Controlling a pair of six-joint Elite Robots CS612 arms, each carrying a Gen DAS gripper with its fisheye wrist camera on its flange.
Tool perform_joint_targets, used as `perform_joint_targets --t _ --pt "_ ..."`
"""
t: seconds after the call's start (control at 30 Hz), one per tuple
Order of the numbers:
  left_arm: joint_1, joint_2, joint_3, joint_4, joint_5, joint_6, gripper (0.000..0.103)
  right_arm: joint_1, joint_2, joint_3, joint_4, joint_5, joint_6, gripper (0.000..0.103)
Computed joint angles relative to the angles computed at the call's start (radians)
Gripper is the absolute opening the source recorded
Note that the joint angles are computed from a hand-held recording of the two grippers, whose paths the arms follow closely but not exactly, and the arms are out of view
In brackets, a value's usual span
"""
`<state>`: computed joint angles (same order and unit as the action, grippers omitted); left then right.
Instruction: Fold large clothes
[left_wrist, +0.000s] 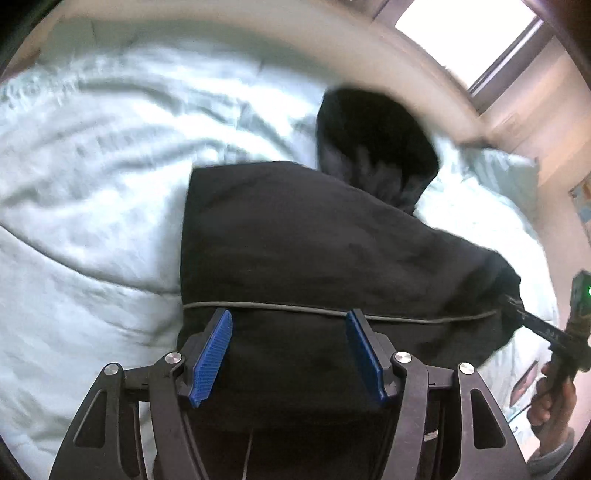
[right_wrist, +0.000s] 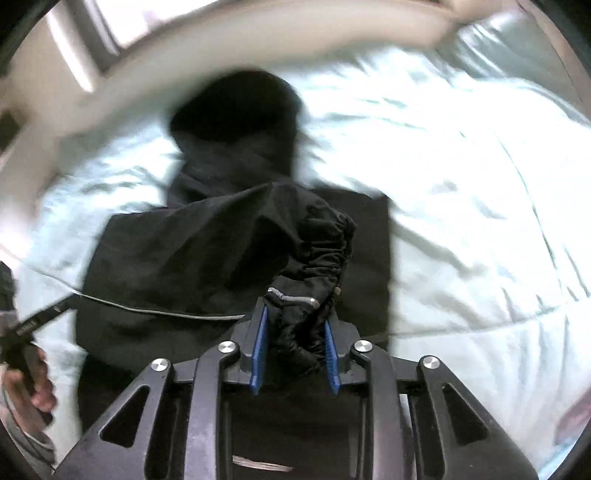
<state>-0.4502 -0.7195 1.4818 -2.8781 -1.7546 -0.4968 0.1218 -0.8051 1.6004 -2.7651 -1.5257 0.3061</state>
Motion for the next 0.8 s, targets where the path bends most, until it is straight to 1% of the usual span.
perform_joint_targets --t 0.03,0.1,0.17,0.2,0.3,0.37,0.4,0.47,0.5,0.53,0.57,0.6,0.63,0.67,0.7,0.77,0.8 --pt "-0.003 0.017 -0.019 0.035 0.010 0.005 0.065 -0.006 0.017 -0.004 0.020 0.005 0.003 0.032" --pt "-0.010 0.040 -0.050 0.102 0.055 0.015 0.065 -0.016 0.063 -0.022 0.063 0.026 0.017 0.032" --pt "-0.008 0.055 -0.063 0.117 0.060 0.007 0.066 -0.021 0.092 -0.029 0.058 0.051 0.039 0.036" --pt "-0.005 0.055 -0.063 0.114 0.053 0.001 0.066 -0.018 0.098 -0.029 0.042 0.042 0.041 0.038" --pt "-0.001 0.042 -0.057 0.126 0.047 0.023 0.066 0.001 0.092 -0.055 0.097 -0.017 -0.006 0.040" --pt "0.001 0.030 -0.052 0.120 0.037 0.024 0.066 0.013 0.069 -0.064 0.132 -0.060 -0.035 0.043" --pt "0.000 0.021 -0.042 0.105 0.034 0.024 0.066 0.017 0.061 -0.065 0.123 -0.070 -0.039 0.046" --pt "-0.002 0.009 -0.038 0.062 0.038 0.031 0.066 0.029 0.043 -0.067 0.056 -0.091 -0.059 0.052" --pt "-0.005 0.010 -0.047 0.038 0.042 0.036 0.066 0.033 0.044 -0.075 0.040 -0.090 -0.064 0.056" --pt "-0.008 0.013 -0.060 0.036 0.045 0.038 0.066 0.037 0.052 -0.096 0.026 -0.070 -0.065 0.058" --pt "-0.010 0.022 -0.079 0.044 0.047 0.041 0.066 0.039 0.062 -0.116 0.022 -0.043 -0.062 0.059" --pt "-0.012 0.032 -0.099 0.059 0.049 0.045 0.066 0.040 0.080 -0.145 0.028 0.000 -0.060 0.059" --pt "-0.015 0.048 -0.128 0.091 0.055 0.049 0.066 0.044 0.104 -0.178 0.040 0.034 -0.056 0.059" --pt "-0.020 0.071 -0.167 0.146 0.070 0.059 0.066 0.051 0.133 -0.219 0.065 0.041 -0.055 0.059" --pt "-0.024 0.082 -0.185 0.172 0.085 0.064 0.066 0.061 0.165 -0.268 0.113 0.029 -0.059 0.059" --pt "-0.033 0.115 -0.237 0.256 0.144 0.076 0.066 0.076 0.218 -0.337 0.209 -0.004 -0.056 0.058" --pt "-0.037 0.125 -0.248 0.276 0.167 0.081 0.066 0.078 0.227 -0.336 0.219 -0.003 -0.055 0.058"
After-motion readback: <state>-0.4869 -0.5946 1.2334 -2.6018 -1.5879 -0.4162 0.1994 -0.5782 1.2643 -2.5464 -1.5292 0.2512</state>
